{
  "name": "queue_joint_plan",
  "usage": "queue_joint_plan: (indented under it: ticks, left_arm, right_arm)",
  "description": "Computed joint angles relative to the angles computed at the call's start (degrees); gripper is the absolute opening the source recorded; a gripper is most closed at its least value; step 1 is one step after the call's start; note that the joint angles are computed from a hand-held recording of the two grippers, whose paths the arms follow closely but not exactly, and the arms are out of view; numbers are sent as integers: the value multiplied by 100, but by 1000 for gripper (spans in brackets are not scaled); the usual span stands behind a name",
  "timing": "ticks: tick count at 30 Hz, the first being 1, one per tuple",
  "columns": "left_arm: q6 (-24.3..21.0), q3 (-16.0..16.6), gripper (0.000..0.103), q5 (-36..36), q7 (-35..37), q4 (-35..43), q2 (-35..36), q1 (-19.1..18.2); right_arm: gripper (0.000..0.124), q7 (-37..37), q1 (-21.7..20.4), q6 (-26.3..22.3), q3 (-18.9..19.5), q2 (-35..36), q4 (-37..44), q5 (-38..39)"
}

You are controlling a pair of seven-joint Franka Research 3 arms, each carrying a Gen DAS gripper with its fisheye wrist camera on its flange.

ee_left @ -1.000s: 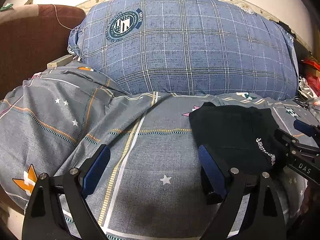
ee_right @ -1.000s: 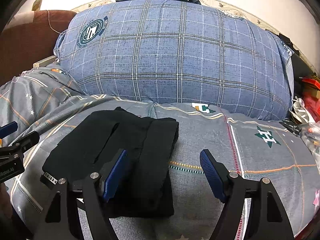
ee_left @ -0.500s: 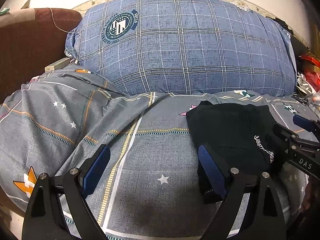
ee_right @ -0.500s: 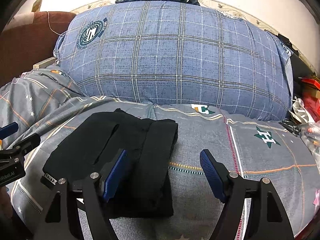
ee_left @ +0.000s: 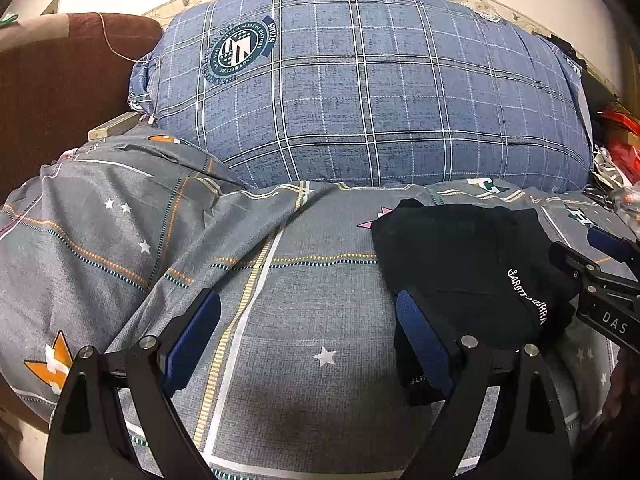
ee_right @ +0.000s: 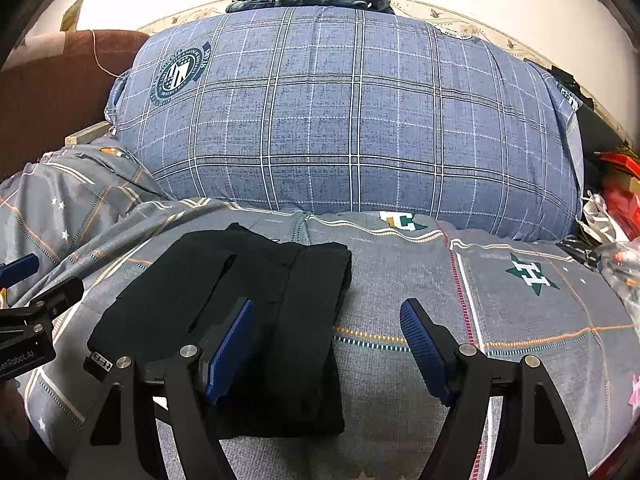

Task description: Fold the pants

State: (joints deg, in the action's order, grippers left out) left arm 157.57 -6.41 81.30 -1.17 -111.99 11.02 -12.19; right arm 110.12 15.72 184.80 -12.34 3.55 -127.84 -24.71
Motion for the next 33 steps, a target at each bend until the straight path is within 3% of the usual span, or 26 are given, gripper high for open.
queue_joint_plan:
  ticks: [33]
  left_arm:
    - [252,52,91,-690,863,45,135,-100]
  right_arm:
    - [77,-18,-185,-144,213,12,27,-40]
